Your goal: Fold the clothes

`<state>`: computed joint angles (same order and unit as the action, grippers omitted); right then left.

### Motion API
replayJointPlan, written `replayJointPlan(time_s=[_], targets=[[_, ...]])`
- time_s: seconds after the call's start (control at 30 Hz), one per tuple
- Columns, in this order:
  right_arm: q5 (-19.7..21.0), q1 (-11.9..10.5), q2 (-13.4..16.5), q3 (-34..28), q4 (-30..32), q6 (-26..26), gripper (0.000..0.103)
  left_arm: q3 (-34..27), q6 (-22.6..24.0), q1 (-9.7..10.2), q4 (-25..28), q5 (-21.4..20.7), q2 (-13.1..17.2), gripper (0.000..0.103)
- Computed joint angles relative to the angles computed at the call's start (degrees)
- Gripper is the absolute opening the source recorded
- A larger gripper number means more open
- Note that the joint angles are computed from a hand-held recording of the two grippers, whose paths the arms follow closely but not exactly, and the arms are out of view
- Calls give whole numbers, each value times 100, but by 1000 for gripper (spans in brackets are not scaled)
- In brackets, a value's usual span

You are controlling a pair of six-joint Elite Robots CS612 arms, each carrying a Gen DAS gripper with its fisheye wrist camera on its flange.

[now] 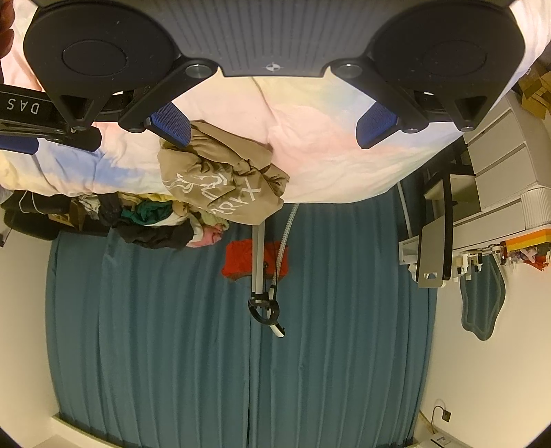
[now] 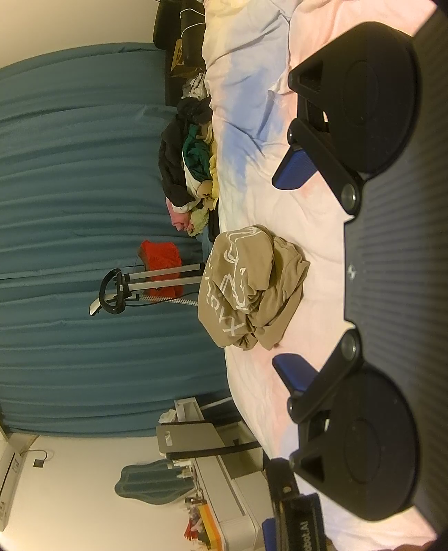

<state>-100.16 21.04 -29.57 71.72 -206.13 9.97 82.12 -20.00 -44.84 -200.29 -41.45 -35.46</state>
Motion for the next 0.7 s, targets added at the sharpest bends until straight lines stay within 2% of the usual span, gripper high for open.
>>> replayJointPlan(time_s=[0.5, 0.7], targets=[[-69, 14, -37, 32, 8, -6, 103, -8, 36, 1, 25, -3, 8, 103], [-68, 13, -11, 64, -334, 9, 103, 40, 274, 4, -400, -59, 15, 103]])
